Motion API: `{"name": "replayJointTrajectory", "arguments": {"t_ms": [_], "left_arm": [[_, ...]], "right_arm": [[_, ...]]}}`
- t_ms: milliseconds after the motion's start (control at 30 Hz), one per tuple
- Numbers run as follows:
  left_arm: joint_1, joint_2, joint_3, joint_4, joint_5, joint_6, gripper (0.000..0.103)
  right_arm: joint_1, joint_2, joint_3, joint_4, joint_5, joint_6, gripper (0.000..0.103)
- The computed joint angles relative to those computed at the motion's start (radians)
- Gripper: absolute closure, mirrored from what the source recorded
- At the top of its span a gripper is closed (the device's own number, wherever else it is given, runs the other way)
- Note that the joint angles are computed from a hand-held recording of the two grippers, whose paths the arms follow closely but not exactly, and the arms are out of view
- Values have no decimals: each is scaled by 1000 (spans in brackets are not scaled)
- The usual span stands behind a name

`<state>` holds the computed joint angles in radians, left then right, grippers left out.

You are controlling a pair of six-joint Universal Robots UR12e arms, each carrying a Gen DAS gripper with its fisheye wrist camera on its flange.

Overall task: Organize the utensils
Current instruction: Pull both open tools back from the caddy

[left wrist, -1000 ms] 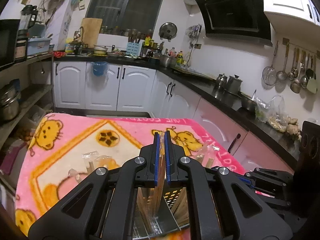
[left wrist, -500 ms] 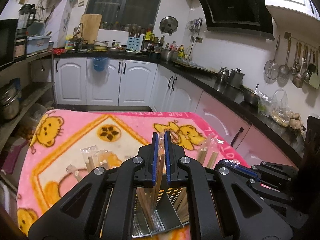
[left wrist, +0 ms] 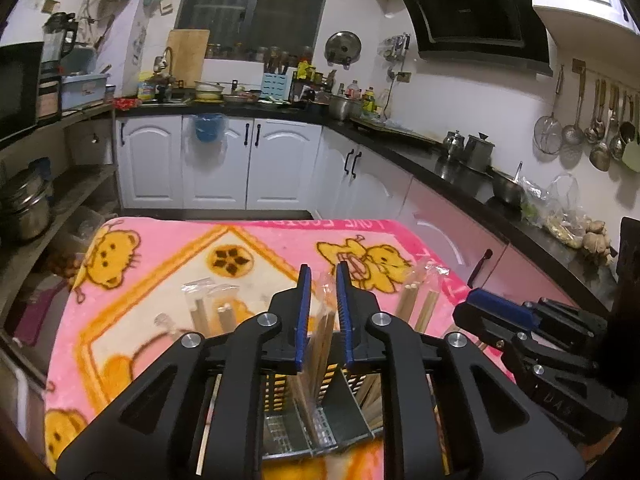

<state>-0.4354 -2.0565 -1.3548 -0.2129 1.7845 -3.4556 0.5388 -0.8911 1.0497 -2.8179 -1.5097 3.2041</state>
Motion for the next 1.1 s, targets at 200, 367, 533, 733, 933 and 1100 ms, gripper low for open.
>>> {"name": "replayJointTrajectory", "arguments": {"t_ms": [200, 367, 533, 733, 933, 1100], "left_arm": [[-2, 17, -24, 8, 28, 0, 82], [-5, 32, -45, 14, 44, -12, 69], [-9, 52, -72, 35, 64, -27, 47], [-21, 79, -112, 69, 106, -29, 22], [-36, 106, -159, 102, 128, -38, 11], [-56, 123, -194, 117, 178, -31, 11]], "right_arm": [[4, -10, 22, -42, -25, -17, 68], [9, -22, 44, -74, -46, -25, 55], [15, -39, 70, -104, -54, -28, 43], [21, -63, 115, -160, -72, -32, 30], [24, -83, 158, -211, -83, -35, 22], [28, -99, 190, -243, -86, -35, 18]]}}
